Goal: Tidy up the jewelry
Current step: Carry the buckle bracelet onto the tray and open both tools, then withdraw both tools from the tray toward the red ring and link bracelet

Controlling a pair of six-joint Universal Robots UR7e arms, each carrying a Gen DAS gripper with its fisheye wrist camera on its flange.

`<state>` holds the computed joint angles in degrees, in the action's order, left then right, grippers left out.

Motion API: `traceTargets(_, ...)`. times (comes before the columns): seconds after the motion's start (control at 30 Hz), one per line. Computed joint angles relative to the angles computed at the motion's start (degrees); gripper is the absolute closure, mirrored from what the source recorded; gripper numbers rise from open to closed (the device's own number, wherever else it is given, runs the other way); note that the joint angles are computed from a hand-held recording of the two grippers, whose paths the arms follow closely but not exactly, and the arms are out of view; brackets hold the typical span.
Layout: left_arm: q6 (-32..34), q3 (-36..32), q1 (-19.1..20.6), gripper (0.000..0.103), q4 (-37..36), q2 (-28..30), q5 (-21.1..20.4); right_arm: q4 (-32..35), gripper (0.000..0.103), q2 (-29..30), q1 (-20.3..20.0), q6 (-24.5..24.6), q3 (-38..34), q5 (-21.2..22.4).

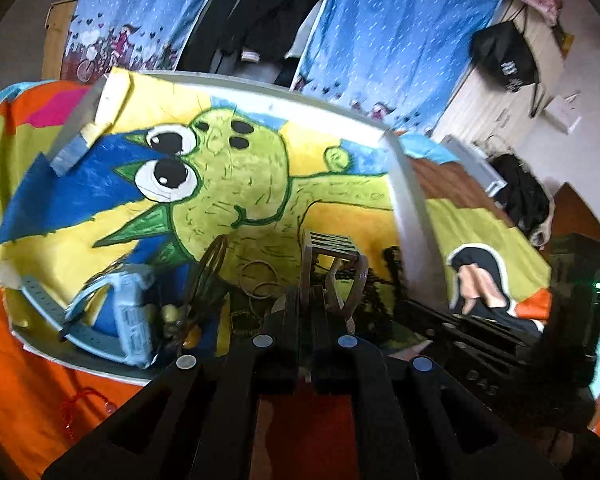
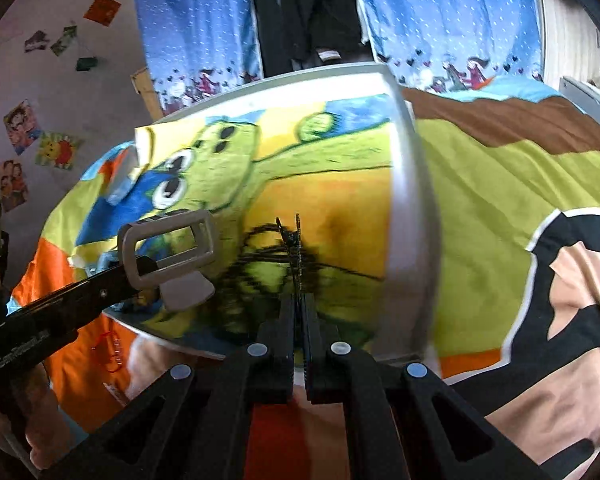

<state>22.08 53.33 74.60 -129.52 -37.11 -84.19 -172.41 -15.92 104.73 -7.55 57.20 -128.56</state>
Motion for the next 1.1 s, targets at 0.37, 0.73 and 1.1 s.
traceTargets(0.37, -0.5, -2.3, -0.3, 0.071, 4.0, 1.4, 3.6, -7.9, 0.079, -0.7, 0.4, -4.1, 3.8, -1.8)
traceTargets(0.73, 2.1, 9.9, -0.6, 0.045, -5.6, -8.4, 1.1, -25.8, 0.037, -3.0, 4.0, -9.9, 11.2, -4.1)
traceTargets(1.1, 7.7, 27.0, -0.1, 0.011, -21.2, -22.0, 1.7, -38.4, 0.0, -1.6, 8.6, -12.9, 15.0, -4.3)
